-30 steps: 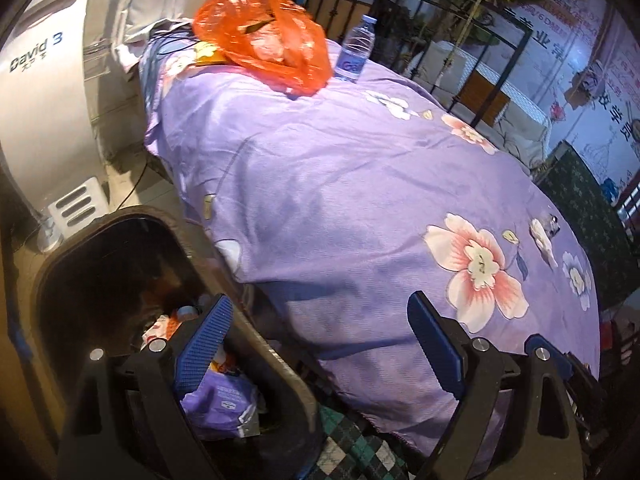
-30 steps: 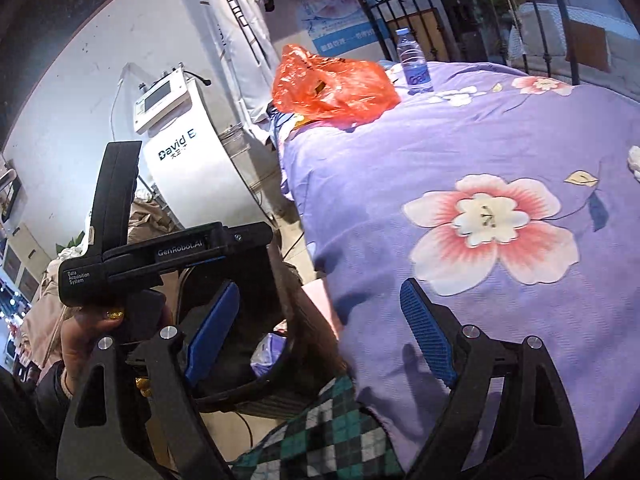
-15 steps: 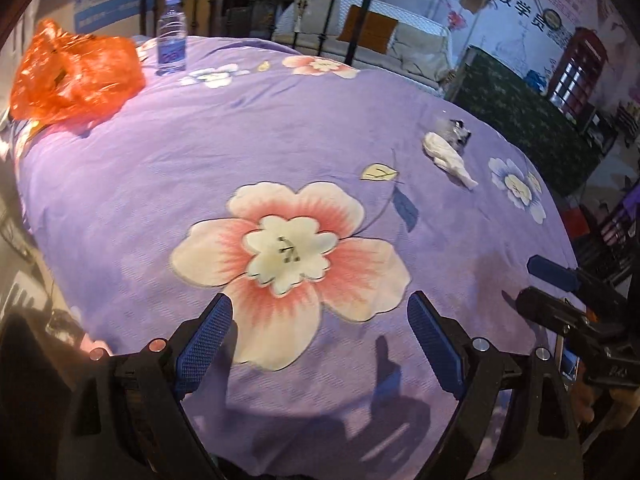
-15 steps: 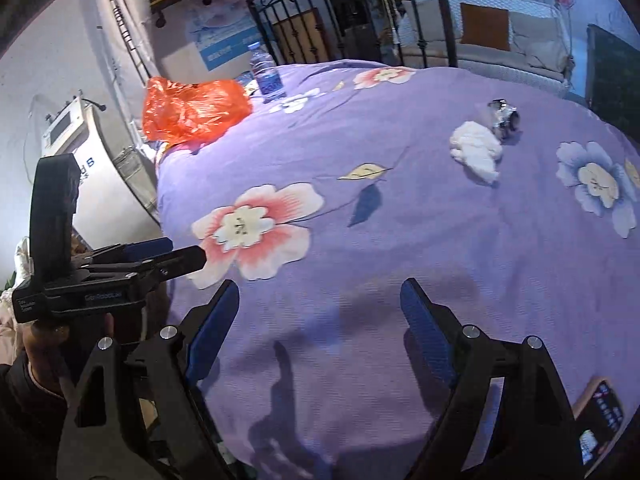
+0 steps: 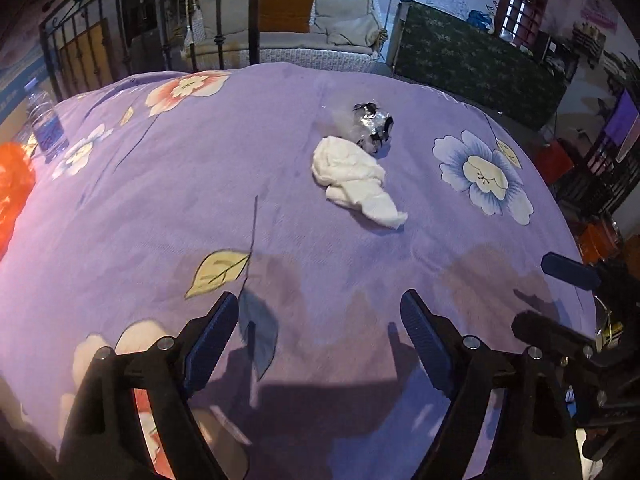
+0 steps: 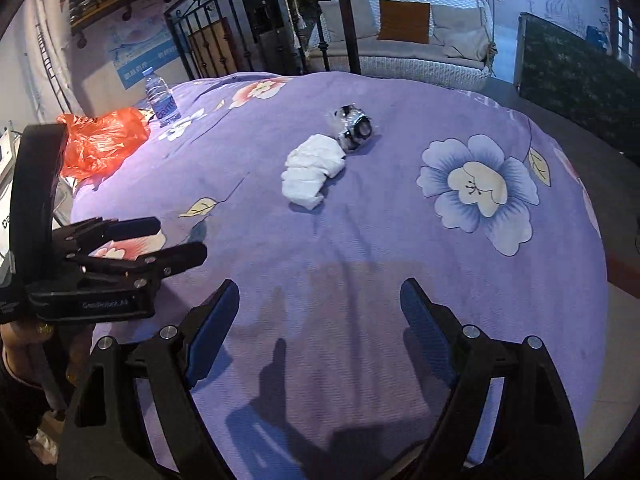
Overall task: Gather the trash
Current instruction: 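Grasp the crumpled white tissue with the left tool, then grasp the clear plastic wrapper with the right tool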
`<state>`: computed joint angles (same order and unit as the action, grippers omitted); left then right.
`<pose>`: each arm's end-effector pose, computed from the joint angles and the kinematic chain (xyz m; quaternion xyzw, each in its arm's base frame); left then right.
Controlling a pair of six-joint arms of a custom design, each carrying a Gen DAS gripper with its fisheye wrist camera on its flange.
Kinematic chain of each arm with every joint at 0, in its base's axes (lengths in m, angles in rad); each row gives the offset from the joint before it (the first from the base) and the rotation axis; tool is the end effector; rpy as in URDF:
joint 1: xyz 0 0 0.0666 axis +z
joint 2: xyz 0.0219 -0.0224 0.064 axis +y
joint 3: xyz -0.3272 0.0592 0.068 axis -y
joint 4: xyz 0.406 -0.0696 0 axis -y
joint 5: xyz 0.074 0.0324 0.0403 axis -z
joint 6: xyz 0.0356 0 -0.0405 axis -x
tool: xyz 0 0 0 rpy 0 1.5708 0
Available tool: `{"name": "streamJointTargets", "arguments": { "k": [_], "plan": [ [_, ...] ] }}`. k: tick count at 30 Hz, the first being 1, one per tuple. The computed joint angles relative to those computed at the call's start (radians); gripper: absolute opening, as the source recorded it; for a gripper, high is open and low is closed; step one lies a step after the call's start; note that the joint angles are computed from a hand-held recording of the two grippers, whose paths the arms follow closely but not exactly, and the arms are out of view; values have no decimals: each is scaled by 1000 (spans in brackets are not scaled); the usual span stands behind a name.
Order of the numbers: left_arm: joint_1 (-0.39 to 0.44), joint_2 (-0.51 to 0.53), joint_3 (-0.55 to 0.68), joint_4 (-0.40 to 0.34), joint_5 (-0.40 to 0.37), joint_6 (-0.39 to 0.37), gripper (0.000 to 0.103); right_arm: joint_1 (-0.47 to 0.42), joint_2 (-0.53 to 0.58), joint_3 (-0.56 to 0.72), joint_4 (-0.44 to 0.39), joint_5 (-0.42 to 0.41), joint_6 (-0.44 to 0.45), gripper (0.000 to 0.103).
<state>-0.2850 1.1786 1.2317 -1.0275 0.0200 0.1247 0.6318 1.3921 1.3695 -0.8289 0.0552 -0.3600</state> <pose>0.4090 -0.1210 0.3897 0.0795 0.9525 -0.0691 0.2857 0.4118 0.2985 0.3730 -0.1171 0.9284 0.1447 0.3217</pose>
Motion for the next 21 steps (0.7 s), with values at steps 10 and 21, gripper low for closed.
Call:
{"name": "streamJointTargets", "arguments": {
  "k": [10, 21],
  "plan": [
    [-38, 311, 254, -4, -64, 2, 72, -91, 16, 13, -26, -21, 11, 82],
    [-50, 299, 232, 28, -116, -11, 8, -129, 51, 44, -45, -35, 14, 82]
  ]
}}
